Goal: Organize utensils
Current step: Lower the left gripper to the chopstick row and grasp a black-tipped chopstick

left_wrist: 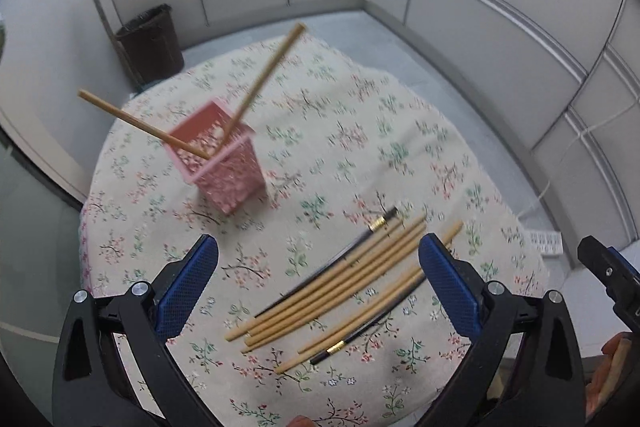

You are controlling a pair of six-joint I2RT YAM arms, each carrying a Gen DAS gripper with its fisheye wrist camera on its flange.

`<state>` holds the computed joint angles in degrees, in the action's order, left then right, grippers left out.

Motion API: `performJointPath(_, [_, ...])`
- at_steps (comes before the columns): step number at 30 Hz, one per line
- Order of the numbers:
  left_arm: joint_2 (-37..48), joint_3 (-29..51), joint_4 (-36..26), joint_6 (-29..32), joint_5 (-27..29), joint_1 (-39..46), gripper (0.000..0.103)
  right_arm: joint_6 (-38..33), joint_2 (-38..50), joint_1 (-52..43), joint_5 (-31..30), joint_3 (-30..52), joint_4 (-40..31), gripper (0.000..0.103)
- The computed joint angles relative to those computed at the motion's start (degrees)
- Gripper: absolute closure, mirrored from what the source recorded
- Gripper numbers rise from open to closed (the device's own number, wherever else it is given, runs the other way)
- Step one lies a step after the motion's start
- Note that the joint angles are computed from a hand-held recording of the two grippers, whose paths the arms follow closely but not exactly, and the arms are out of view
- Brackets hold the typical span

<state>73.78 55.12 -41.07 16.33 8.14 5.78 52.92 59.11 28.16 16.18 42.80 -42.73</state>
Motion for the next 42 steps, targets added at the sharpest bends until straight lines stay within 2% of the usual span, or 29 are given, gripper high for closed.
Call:
performJointPath(7, [8.3, -0.9, 1.6, 1.3, -7.9, -8.4, 0.007, 0.6, -1.1, -2.9, -2.0, -2.0, -0.1, 0.006])
performJointPath(11, [14.9, 0.3, 3.5, 1.8, -10.4, -10.0, 0.007, -0.4, -0.3, -5.4, -5.9, -2.6, 0.6, 0.006])
performJointPath(16, [21.8, 4.4, 3.4, 0.9, -9.6, -9.5, 0.007, -0.6, -0.3, -7.0, -7.0, -3.5, 0.6, 0.006])
performJointPath(21, [28.8, 10.4, -0.2, -3.0, -6.6, -9.3, 0.008, -1.0, -0.1, -9.5, -8.0, -4.1, 0.5, 0.006])
performJointPath(22, [29.5, 10.9, 0.0, -3.4, -6.6, -9.7, 0.009, -1.3, 0.0, -10.1, -8.4, -4.2, 0.5, 0.006])
performJointPath(29, [35.3, 15.4, 1.5, -6.4, -7.6, -10.3, 0.034, -3.0, 1.5, -13.1, -11.5, -5.1, 1.1, 0.006])
performJointPath(33, [38.8, 18.3, 1.1, -7.3, -7.6, -9.4, 0.043, -3.7, 1.8, -14.6, -13.4, -5.5, 1.6, 0.006])
performJointPath(42, [40.1, 19.2, 1.4, -7.3, -7.8, -10.1, 0.044, -4.1, 3.1, -15.1, -14.3, -5.4, 2.1, 0.006])
